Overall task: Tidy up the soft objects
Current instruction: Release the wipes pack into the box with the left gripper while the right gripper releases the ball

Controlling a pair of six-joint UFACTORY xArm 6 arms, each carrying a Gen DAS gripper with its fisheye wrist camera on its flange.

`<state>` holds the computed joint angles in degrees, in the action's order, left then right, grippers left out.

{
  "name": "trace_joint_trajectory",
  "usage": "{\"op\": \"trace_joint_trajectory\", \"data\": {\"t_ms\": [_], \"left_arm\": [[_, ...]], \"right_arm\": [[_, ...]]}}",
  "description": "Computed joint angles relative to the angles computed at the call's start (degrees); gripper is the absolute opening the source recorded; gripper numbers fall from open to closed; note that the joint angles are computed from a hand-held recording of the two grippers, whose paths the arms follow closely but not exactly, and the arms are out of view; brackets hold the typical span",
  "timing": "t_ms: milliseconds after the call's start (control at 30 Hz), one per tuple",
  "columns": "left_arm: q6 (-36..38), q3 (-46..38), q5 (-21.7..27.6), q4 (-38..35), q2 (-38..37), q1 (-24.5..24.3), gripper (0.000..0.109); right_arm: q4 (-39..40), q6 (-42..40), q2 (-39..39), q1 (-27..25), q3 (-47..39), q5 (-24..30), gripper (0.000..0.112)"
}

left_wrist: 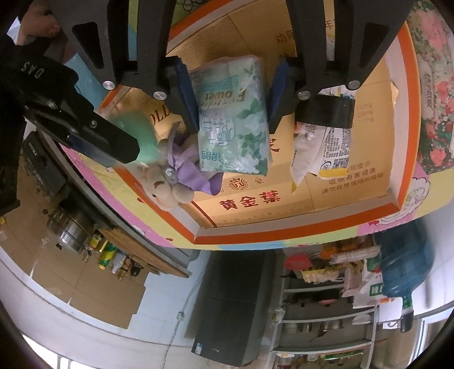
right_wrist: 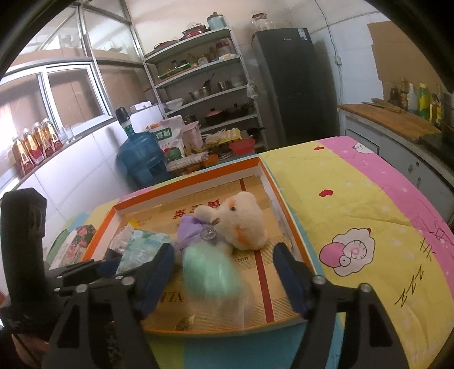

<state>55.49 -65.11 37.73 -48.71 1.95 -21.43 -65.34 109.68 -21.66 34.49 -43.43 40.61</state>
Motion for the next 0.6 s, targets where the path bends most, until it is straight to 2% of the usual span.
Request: {"op": "trace_joint_trajectory", "data": {"t_ms": [167,600], "left_arm": [[0.4,1.0,0.0,-0.9,-1.3,0.1,0.057],[4.7,3.8,0.1,-6.3,-6.8,2.0,0.06]], "right_arm": [[-0.1,-0.2,-0.1,0.7,-0.3,1.1,0.072],[-0.9,0.9,-1.6,4.0,-1.0,4.5,0.072]]}}
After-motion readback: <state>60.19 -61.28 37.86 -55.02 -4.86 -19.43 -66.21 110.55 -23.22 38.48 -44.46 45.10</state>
